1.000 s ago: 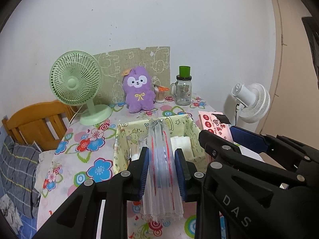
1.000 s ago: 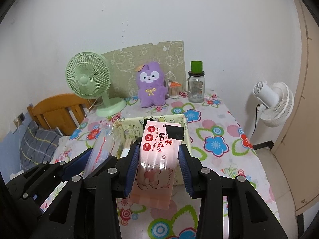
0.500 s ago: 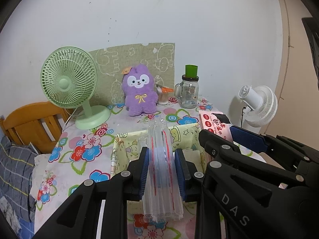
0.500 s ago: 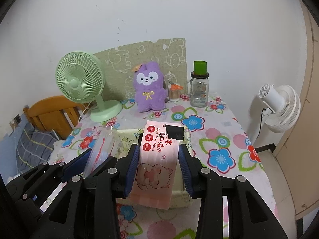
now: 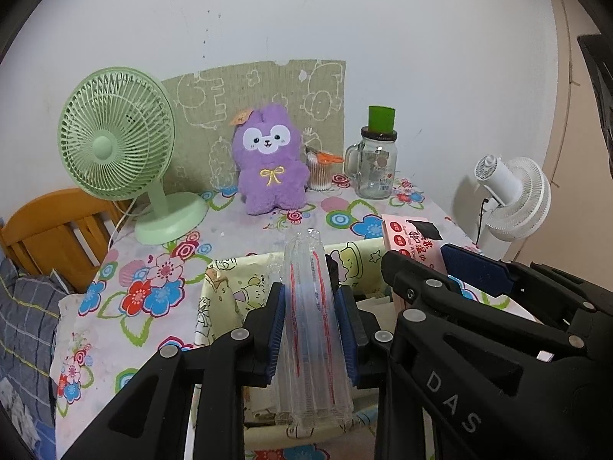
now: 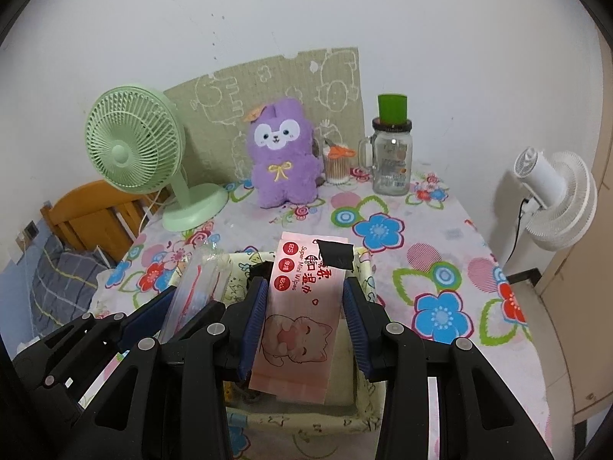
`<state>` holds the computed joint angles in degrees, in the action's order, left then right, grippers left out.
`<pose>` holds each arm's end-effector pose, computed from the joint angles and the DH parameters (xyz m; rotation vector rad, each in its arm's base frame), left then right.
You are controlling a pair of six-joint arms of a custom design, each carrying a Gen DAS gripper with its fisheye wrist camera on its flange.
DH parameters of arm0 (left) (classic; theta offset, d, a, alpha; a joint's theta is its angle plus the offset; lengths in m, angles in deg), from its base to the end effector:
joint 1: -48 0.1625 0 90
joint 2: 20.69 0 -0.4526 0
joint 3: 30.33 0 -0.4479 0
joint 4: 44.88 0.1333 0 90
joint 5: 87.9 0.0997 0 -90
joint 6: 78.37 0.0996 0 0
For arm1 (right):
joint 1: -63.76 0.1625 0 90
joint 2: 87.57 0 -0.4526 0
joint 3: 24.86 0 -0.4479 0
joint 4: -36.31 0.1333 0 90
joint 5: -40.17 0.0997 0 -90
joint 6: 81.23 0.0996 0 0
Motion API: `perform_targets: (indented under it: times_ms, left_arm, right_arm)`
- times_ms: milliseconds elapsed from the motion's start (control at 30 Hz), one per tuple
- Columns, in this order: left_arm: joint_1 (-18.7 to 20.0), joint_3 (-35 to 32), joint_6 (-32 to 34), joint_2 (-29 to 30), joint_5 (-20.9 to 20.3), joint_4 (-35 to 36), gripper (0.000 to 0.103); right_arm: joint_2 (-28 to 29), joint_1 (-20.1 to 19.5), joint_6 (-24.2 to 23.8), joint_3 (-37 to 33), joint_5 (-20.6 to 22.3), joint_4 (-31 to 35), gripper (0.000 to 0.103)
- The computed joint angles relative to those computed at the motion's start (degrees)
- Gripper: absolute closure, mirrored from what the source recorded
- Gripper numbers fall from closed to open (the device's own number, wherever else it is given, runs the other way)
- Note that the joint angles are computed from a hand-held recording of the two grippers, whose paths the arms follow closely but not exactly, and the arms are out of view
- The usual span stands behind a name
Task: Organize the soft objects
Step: 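Open both tools to drop the straw bag and pink pack into the box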
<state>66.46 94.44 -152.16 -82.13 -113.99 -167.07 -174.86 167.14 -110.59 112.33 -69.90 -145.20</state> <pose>-0.3849 -0.3633 0.0707 0.3233 2.1044 -1.0749 0.1998 -0.4115 0.2682 0.7724 -2.4462 0.9001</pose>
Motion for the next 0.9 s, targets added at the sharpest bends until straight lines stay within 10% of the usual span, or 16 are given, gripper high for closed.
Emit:
perform_targets:
  times_ms: [333,700,900]
  left_arm:
    - [1.8,-0.6,-3.7,0.3,0.4,4.8,0.020]
    - [2.6,-0.3,-4.6,0.1,-1.0,7.4,0.008]
    - [2.6,0.5,-4.0,-0.1,-1.6,5.3,0.003]
  right_arm:
    - [2.5,-1.8,-1.7,-0.7,2.0,-0.2,0.060]
    - [5.0,-2.1,-3.5,-1.0,2.5,0.4,0.056]
    - [5.2,-2.3,-5.0,0.1,2.6,-2.5,0.026]
